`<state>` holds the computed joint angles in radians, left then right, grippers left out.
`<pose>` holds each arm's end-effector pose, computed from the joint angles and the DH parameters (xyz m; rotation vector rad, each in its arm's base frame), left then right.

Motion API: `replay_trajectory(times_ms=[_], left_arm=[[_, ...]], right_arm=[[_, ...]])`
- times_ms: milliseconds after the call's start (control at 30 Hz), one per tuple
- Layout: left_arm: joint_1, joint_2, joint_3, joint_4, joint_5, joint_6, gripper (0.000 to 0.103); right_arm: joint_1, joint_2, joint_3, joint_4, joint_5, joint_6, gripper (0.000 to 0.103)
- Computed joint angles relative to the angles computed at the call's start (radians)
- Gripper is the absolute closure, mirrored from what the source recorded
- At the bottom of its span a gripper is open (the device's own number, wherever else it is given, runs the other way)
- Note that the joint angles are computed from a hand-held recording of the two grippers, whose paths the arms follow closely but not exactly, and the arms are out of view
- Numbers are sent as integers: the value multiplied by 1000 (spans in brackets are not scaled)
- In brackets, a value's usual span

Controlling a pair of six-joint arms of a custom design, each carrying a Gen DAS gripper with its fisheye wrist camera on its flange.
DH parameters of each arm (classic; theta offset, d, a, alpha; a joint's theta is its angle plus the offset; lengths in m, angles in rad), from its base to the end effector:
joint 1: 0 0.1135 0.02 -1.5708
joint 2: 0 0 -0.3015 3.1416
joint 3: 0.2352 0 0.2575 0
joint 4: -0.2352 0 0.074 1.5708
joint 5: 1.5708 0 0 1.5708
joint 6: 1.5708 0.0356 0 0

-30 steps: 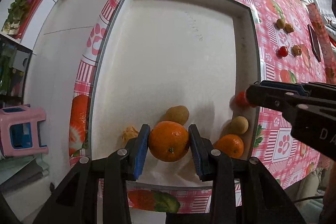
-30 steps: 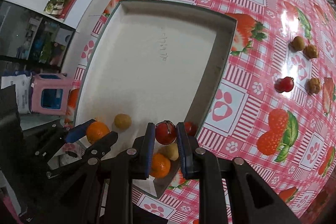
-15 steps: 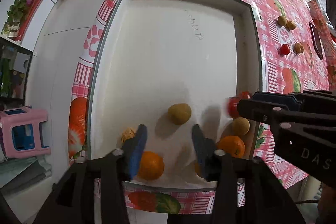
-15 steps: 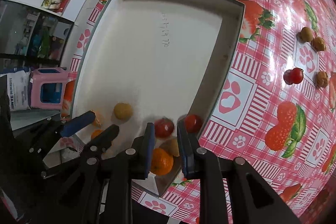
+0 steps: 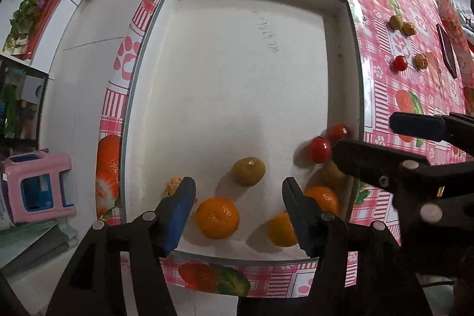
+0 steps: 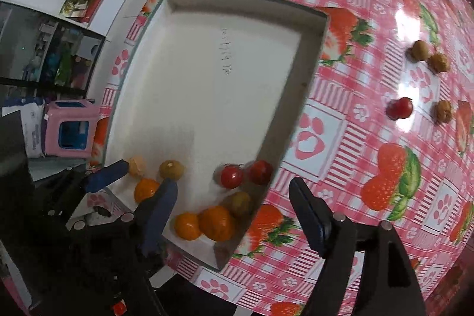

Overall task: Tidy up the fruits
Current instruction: 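Open the left tool over the tray while the right tool releases the tomato inside, then move both open tools back toward the remaining fruits on the tablecloth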

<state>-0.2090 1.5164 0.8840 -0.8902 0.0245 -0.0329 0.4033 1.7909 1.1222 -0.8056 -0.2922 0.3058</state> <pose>0.2408 -0.0520 0.2055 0.2732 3.0843 -0.0467 0.2994 0.1389 0.1920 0.1727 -3.0885 -0.4787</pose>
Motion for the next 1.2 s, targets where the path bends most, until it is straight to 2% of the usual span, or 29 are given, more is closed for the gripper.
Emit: replay_trajectory(times_ms=[133,233,433,667,1000,1200], left_arm=[[-42,-5,18,-20,0,-26,41],[-72,-1,34,-30,4,-47,41],[-138,23,77,-48,13,-84,41],[-244,66,160,-65,31,-121,41],[-387,190,330,-90,51,-159,41],[-445,299,455,-101,61,-195,41]], right_arm=[[-53,-39,-39,16,19,-7,0],[-98,-67,-68,19,39,-21,0],[-250,-71,-131,-11,7,-49,0],[-382,-79,-194,-40,48,-75,0],[-670,-68,-241,-67,96,-247,0],[-827,-28,-220,-85,127,-363,0]])
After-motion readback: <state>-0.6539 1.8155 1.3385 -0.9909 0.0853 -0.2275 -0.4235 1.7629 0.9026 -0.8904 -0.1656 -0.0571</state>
